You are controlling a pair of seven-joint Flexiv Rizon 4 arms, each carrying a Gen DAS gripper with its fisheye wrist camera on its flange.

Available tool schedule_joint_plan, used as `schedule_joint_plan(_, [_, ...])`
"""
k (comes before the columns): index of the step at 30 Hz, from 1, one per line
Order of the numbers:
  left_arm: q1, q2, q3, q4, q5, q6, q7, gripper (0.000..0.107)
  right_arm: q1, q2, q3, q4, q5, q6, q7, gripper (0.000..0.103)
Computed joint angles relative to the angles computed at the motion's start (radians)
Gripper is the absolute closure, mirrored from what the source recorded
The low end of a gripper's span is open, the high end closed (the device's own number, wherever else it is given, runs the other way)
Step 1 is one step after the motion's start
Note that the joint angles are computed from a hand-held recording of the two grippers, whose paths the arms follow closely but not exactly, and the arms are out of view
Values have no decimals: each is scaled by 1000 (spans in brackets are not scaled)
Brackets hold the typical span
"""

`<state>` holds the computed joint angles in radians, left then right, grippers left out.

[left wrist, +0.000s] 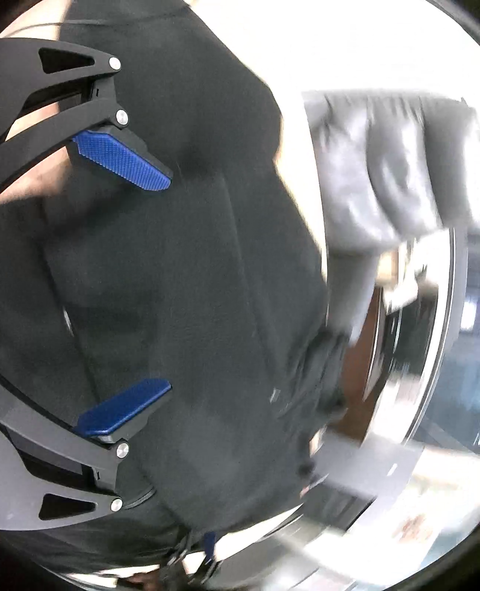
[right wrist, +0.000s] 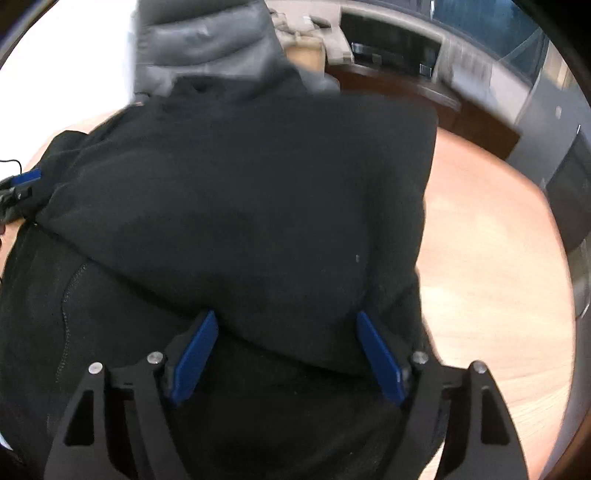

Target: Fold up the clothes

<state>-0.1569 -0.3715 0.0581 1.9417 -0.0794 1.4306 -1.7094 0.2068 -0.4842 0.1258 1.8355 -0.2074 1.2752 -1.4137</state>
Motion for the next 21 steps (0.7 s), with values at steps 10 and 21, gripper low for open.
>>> schedule_joint_plan(10, [119, 263, 278, 310, 5, -9, -440, 4, 56, 58, 49, 17, 1, 105, 45, 18])
schedule_joint_plan(21, [441, 222, 10, 484, -812, 194, -109, 4, 145, -84, 128, -191, 19, 16, -19, 18])
